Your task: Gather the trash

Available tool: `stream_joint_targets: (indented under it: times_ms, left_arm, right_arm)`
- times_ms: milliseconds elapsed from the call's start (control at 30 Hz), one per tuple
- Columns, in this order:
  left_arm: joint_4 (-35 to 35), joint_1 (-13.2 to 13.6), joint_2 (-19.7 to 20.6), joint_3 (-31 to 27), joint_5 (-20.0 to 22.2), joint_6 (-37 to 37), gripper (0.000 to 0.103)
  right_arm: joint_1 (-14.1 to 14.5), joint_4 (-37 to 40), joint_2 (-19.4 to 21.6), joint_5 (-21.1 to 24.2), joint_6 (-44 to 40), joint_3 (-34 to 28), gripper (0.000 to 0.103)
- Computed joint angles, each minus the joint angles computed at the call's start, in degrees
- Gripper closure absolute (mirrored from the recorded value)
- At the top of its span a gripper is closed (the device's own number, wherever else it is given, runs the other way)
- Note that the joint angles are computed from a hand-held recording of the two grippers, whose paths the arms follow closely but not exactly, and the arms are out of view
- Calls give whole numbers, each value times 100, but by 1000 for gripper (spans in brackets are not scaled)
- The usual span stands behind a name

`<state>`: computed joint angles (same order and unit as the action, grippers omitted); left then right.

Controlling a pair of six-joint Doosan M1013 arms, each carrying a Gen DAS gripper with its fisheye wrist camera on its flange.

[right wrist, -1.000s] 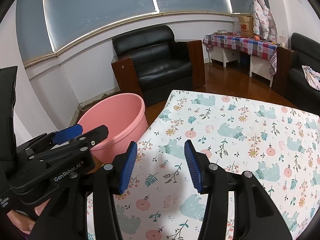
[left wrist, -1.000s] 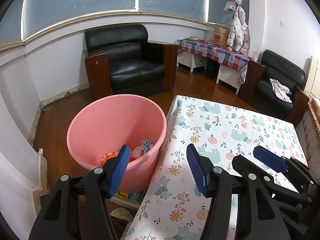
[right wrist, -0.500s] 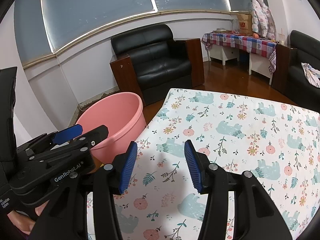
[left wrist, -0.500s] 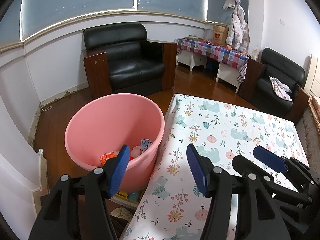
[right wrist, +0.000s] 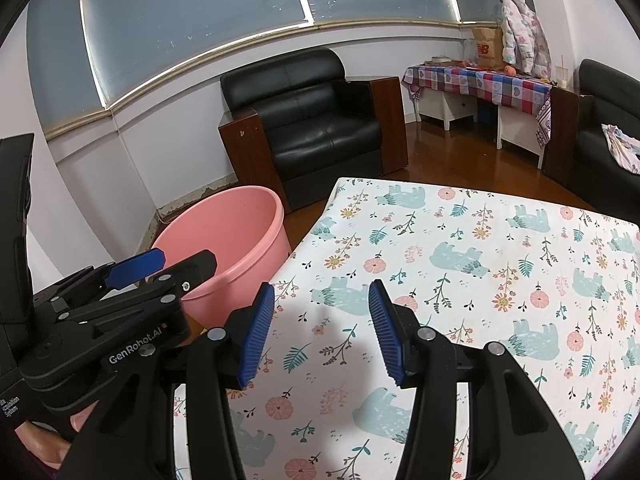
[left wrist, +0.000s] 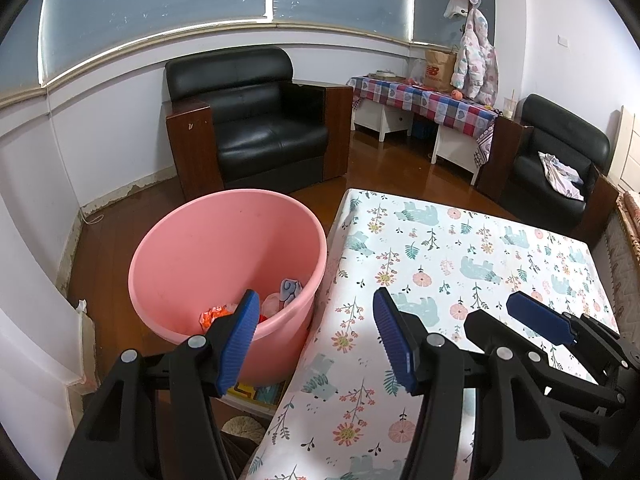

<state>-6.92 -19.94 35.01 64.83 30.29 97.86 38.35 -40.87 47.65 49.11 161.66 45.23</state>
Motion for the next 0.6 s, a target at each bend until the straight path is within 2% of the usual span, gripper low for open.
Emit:
stream_joint_targets:
  times_ms: [600]
  left_arm:
    - [83, -18, 3, 2, -34, -49, 45]
  right_arm:
    - [-3, 3, -12, -4, 2, 18, 53]
